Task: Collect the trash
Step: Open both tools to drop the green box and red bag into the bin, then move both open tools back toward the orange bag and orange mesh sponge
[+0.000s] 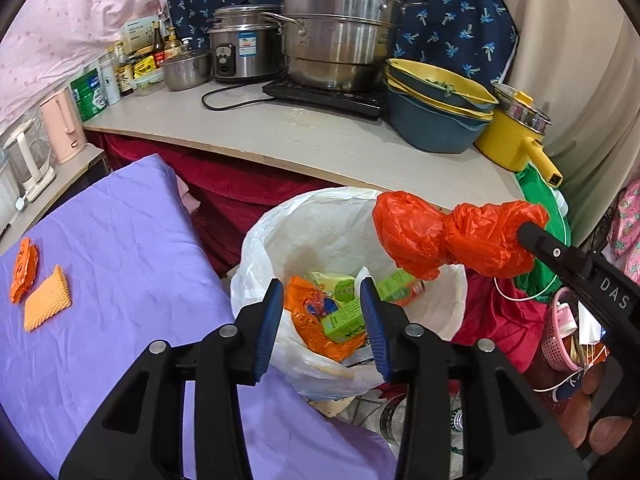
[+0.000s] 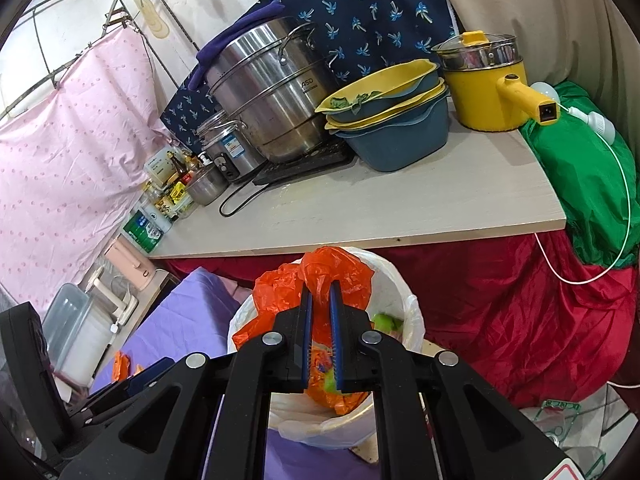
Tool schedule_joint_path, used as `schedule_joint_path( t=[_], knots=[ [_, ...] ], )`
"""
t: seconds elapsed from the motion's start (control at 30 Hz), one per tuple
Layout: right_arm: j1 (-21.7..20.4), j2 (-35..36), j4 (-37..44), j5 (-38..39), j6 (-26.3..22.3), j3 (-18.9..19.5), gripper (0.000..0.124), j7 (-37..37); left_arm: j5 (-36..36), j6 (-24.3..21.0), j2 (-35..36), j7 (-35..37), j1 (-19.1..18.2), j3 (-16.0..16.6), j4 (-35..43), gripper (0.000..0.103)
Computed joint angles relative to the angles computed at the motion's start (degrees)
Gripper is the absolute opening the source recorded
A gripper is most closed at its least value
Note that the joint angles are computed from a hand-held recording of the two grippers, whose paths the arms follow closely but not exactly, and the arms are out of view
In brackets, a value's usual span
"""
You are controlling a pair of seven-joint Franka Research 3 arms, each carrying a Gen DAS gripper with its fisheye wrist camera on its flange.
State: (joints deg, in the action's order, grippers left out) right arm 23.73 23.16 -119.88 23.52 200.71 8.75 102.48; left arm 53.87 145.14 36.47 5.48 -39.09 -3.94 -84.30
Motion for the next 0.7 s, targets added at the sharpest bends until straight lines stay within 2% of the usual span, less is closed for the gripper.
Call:
schedule_joint_path(
  t=[0.2, 0.27, 0.33, 0.43, 0.57, 0.7],
  knots=[
    [0.12, 1.66, 2.28, -0.98, -1.31, 0.6, 0.008, 0.18, 1.34, -0.01, -2.22, -2.92, 0.41, 0.52, -3.25, 0.04],
    [0.3, 2.45, 3.56, -1.22, -2.32, 0.75, 0.008, 0.08, 2.05, -0.08, -2.89, -4.03, 0.56, 0.42, -4.23, 0.045],
    [-0.27, 3.17, 4.7, -1.87, -3.44, 1.56, 0.014, 0.29, 3.11, -0.55, -3.56, -5.24, 0.56, 0.41, -5.12, 0.047],
    [1.19, 3.99, 5.99, -1.35, -3.98, 0.7, 0.018, -0.03, 3.94, -1.21, -4.3, -5.75, 1.0, -0.1, -6.07, 0.049],
    [4.17, 3.86, 6.46, 0.31, -4.32, -1.64, 0.023, -1.19, 5.25, -1.93, -5.28, -7.46, 1.37, -0.47, -7.24, 0.057],
    [5.77, 3.02, 5.92, 1.91, -3.89, -2.72, 0.035, -2.13, 6.75, -2.43, -6.41, -9.25, 1.76, -0.93, -8.59, 0.059]
  ],
)
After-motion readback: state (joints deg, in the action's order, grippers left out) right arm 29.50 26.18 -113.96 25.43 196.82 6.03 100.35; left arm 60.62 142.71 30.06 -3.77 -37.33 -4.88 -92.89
